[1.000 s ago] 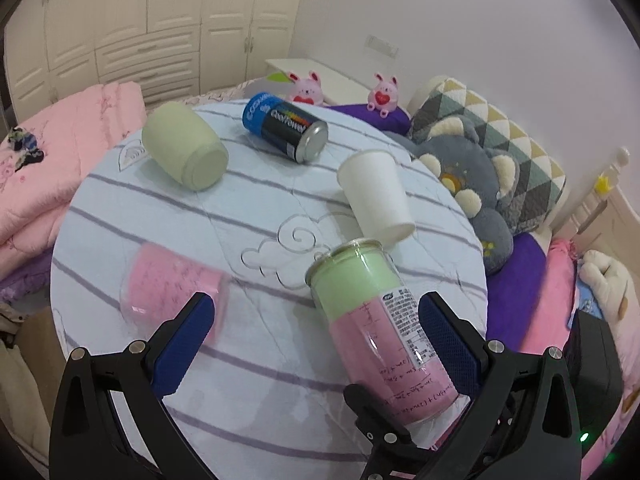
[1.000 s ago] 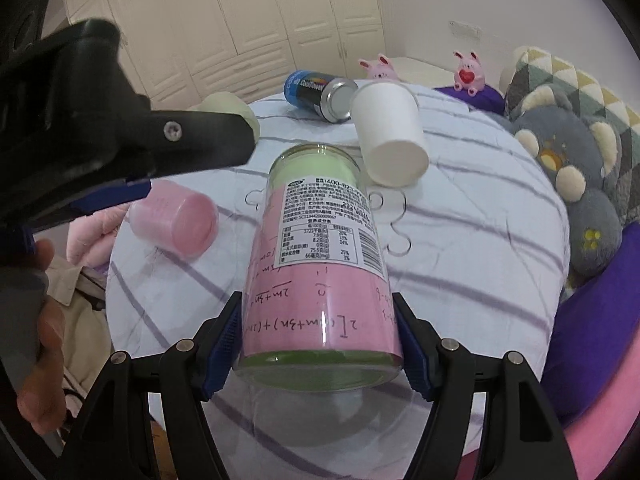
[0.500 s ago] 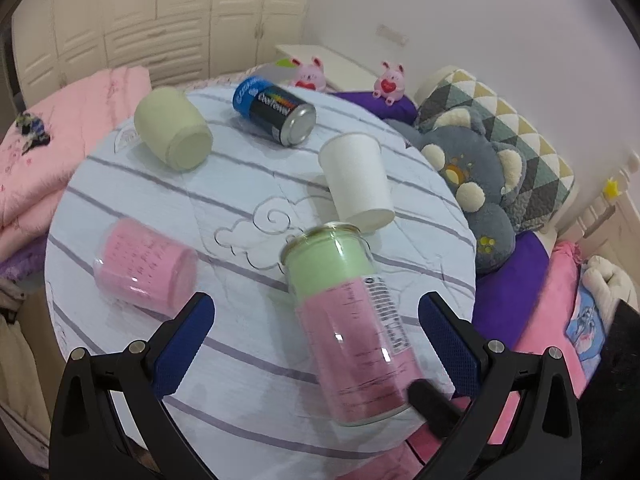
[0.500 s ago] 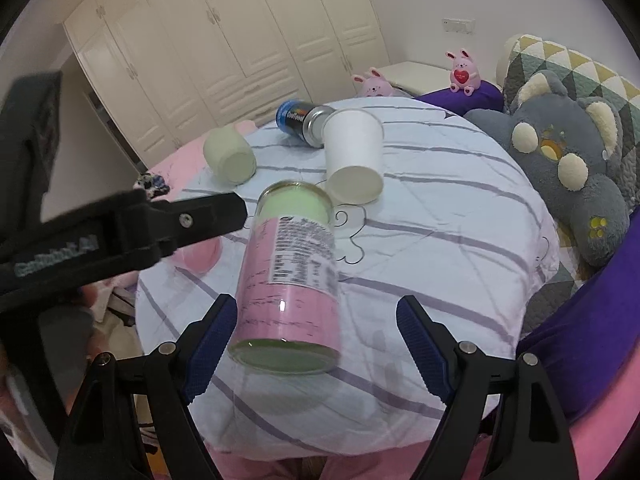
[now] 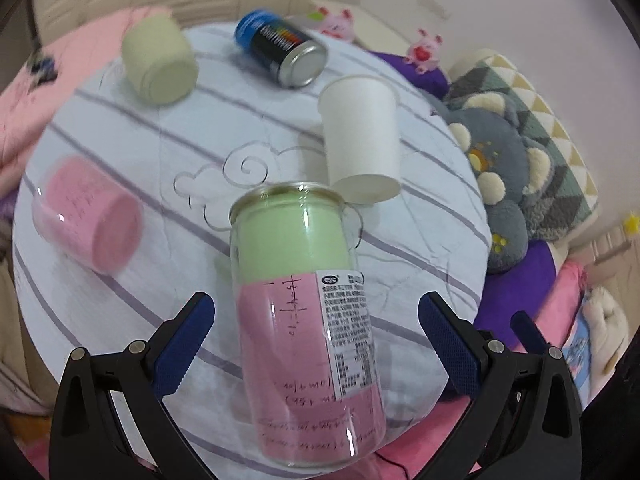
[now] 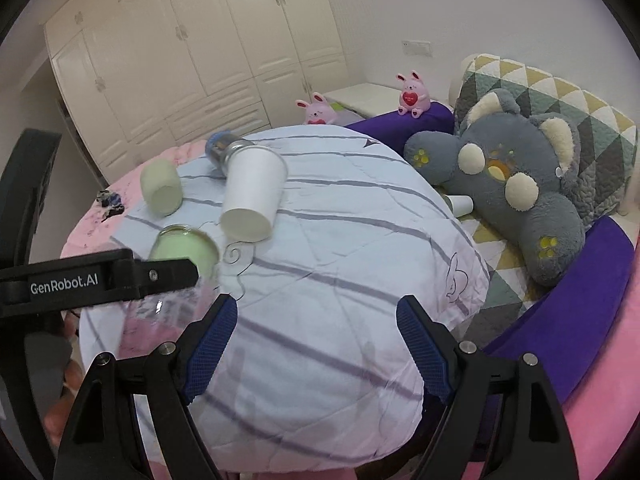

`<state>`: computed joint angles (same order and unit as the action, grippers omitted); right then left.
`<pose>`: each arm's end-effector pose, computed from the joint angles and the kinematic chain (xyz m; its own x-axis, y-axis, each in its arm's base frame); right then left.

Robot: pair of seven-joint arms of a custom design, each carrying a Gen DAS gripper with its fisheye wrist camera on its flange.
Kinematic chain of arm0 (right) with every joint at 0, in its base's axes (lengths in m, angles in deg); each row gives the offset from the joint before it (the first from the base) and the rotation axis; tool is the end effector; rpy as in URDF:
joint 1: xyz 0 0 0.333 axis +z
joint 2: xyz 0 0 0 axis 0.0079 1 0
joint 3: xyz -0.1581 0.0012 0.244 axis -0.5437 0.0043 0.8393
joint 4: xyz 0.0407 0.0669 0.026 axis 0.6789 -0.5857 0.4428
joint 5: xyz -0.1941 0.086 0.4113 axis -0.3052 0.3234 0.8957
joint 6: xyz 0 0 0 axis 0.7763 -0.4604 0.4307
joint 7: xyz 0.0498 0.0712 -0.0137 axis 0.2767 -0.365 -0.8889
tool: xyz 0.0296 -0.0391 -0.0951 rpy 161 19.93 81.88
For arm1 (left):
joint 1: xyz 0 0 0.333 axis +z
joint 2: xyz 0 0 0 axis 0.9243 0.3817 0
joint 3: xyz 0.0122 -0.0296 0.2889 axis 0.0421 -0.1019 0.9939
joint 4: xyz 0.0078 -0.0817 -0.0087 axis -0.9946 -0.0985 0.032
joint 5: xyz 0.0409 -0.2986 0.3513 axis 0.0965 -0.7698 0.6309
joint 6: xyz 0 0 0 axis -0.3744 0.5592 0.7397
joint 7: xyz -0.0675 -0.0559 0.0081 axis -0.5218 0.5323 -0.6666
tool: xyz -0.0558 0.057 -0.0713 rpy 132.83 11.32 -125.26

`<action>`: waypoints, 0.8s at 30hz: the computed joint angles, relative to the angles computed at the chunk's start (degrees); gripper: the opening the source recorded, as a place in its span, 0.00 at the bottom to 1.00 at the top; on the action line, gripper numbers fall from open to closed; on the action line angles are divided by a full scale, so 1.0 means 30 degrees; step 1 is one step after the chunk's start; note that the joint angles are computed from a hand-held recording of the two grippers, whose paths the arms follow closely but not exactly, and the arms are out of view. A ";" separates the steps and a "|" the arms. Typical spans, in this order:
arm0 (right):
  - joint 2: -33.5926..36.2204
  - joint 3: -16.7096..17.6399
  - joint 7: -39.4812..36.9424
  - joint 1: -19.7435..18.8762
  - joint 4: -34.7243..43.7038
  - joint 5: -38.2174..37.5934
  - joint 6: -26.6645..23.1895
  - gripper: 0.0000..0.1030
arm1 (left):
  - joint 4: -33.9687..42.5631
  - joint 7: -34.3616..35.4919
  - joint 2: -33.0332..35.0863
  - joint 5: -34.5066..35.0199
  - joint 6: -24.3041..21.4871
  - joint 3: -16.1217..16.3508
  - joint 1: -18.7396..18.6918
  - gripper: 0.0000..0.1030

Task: Flip cup upright
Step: 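Lift the jar cup with the right gripper and rotate it open end up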

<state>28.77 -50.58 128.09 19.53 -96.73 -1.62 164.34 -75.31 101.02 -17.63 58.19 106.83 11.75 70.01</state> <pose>0.5958 0.2470 0.4929 0.2122 -0.9491 -0.2330 -0.7349 0.0022 -0.6782 0.6073 -0.0331 0.5082 0.1988 -0.9452 0.2588 -0.8753 -0.2900 -0.3869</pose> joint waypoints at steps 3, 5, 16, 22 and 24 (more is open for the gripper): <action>0.0636 -0.0047 -0.0901 0.0032 0.0559 0.0769 -0.0115 0.81 | 0.0470 -0.0632 0.0526 -0.0110 -0.0539 -0.0013 0.0021 1.00; 0.1119 0.0011 -0.1203 -0.0067 0.1010 0.0979 -0.0330 0.81 | 0.0834 -0.0985 0.0916 0.0036 -0.0879 -0.0046 0.0029 1.00; 0.2488 0.0556 -0.3344 -0.0667 0.2563 0.2977 -0.1458 0.81 | 0.3121 -0.1182 0.2830 0.0735 -0.3224 0.0023 0.0022 0.93; 0.2972 0.0731 -0.3609 -0.0866 0.3149 0.3368 -0.1820 0.81 | 0.3911 -0.1038 0.3586 0.0755 -0.4014 0.0092 0.0054 0.76; 0.2998 0.0806 -0.3798 -0.0910 0.3188 0.3573 -0.1811 0.81 | 0.3946 -0.1030 0.3621 0.0864 -0.4069 0.0103 0.0064 0.71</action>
<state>37.77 -48.16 116.69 16.80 -87.16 9.10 158.91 -63.47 97.93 -6.77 60.78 94.63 12.05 70.20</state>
